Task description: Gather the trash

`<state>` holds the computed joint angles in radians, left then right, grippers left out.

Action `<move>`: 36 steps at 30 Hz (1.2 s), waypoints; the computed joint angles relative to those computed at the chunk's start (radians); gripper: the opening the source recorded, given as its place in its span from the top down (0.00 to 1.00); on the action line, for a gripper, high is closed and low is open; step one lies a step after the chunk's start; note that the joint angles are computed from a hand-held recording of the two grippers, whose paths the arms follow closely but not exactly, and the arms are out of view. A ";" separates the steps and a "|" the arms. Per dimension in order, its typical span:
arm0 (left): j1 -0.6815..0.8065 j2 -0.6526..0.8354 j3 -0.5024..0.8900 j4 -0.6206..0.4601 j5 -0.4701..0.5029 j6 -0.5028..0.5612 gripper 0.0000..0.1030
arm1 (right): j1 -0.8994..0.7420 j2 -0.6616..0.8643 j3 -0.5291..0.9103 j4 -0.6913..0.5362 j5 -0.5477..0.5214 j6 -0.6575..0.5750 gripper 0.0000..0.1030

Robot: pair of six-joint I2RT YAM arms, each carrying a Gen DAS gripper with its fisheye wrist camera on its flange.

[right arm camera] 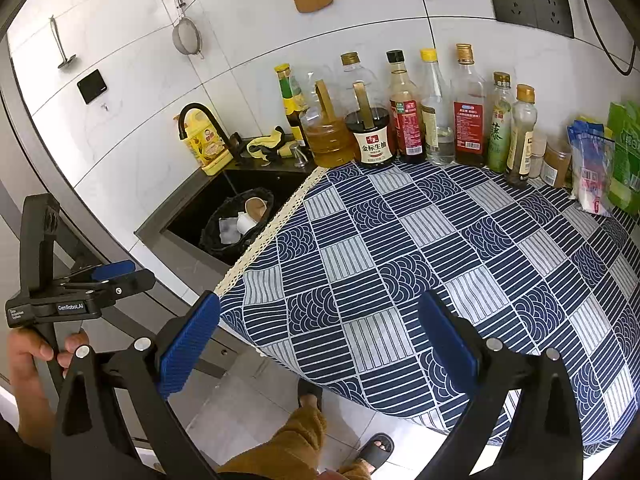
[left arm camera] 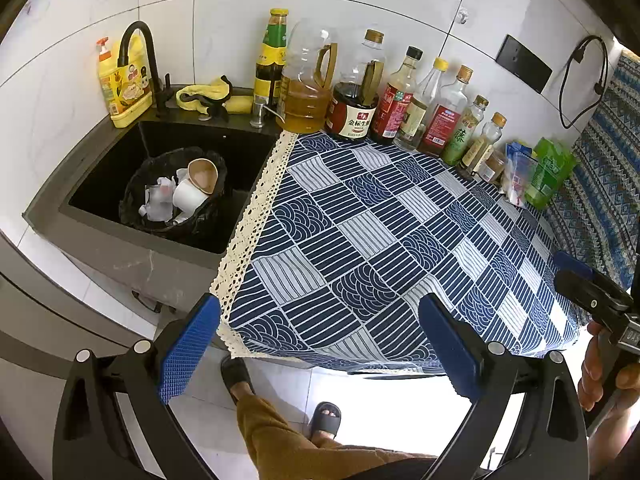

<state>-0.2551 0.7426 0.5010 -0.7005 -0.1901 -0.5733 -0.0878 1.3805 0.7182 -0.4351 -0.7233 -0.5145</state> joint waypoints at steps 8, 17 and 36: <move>-0.011 0.002 0.000 -0.001 -0.013 -0.005 0.07 | -0.006 -0.003 0.000 -0.006 0.003 -0.002 0.05; -0.033 0.021 -0.004 0.029 -0.034 -0.013 0.07 | -0.011 0.004 0.004 -0.008 0.003 -0.006 0.05; -0.007 0.088 0.022 0.056 -0.021 -0.011 0.07 | 0.000 0.038 0.028 -0.001 0.006 -0.002 0.05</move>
